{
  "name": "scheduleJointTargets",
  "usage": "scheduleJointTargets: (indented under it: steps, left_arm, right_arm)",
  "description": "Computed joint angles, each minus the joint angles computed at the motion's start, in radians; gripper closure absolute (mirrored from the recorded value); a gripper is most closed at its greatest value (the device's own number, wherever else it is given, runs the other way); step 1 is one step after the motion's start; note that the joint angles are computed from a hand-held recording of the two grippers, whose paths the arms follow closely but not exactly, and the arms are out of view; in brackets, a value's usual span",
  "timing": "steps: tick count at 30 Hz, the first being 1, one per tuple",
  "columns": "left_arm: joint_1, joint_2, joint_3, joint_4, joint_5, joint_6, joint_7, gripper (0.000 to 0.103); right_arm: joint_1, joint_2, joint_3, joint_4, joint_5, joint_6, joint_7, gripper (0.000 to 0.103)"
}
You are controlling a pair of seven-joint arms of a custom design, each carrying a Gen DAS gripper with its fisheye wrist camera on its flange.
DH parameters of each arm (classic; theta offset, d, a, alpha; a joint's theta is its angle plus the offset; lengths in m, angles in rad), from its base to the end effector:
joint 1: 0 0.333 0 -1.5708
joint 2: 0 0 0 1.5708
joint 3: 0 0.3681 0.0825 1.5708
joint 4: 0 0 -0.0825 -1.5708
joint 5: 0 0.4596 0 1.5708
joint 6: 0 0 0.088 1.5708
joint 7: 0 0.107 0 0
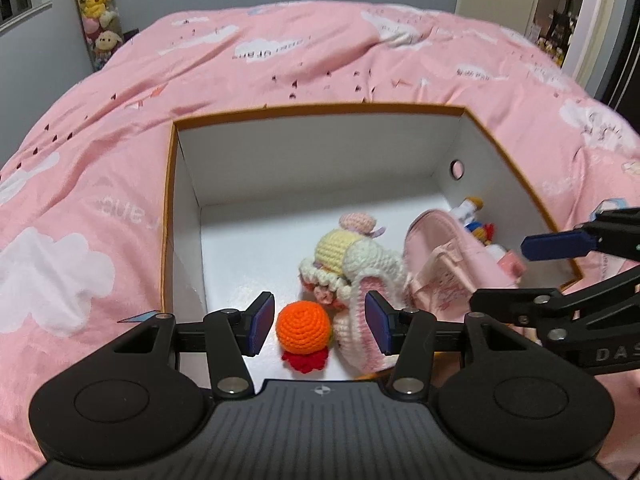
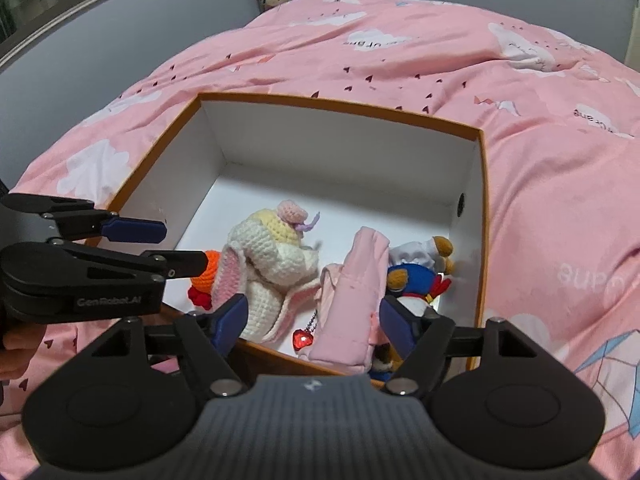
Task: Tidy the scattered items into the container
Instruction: 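Lower the ball and doll into the box and open both tools, then withdraw both tools toward the dark gift boxes and cards on the bed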
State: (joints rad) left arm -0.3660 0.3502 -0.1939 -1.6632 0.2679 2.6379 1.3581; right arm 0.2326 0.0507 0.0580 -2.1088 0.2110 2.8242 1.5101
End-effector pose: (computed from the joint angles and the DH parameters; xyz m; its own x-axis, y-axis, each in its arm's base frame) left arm 0.6738 -0.4068 0.4968 -0.4700 -0.8812 -0.0502 -0.6915 0.4030 -0.5995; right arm 0.6390 0.1796 0.4790 0.2168 -0.9661 -0.1404 -0.7887 -0.0885 -0.6084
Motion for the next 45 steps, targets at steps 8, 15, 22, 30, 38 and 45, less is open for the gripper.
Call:
scheduleJointTargets:
  steps: [8,15,22,30,38,45]
  left_arm:
    - [0.048,-0.079,-0.05,-0.108,-0.118,0.113,0.074,0.045]
    - [0.09,-0.141,-0.096,-0.183,-0.283,0.154,0.221,0.045]
    - [0.095,-0.19,-0.097,-0.239,-0.381,0.13,0.302,0.045]
    - [0.092,-0.226,-0.081,-0.286,-0.42,0.056,0.346,0.045]
    - [0.092,-0.257,-0.073,-0.337,-0.428,0.015,0.354,0.045]
    - [0.091,-0.273,-0.067,-0.361,-0.431,-0.003,0.354,0.045]
  right_arm:
    - [0.011,-0.043,0.0,-0.061,-0.037,0.066,0.088,0.025]
    - [0.023,-0.093,-0.001,-0.12,-0.024,0.117,0.125,0.021]
    - [0.052,-0.134,-0.009,-0.161,0.062,0.105,0.08,0.021]
    - [0.061,-0.159,-0.017,-0.189,0.102,0.044,0.098,0.021]
    - [0.052,-0.158,-0.023,-0.183,0.122,-0.051,0.12,0.019]
    - [0.05,-0.155,-0.019,-0.183,0.148,-0.104,0.104,0.019]
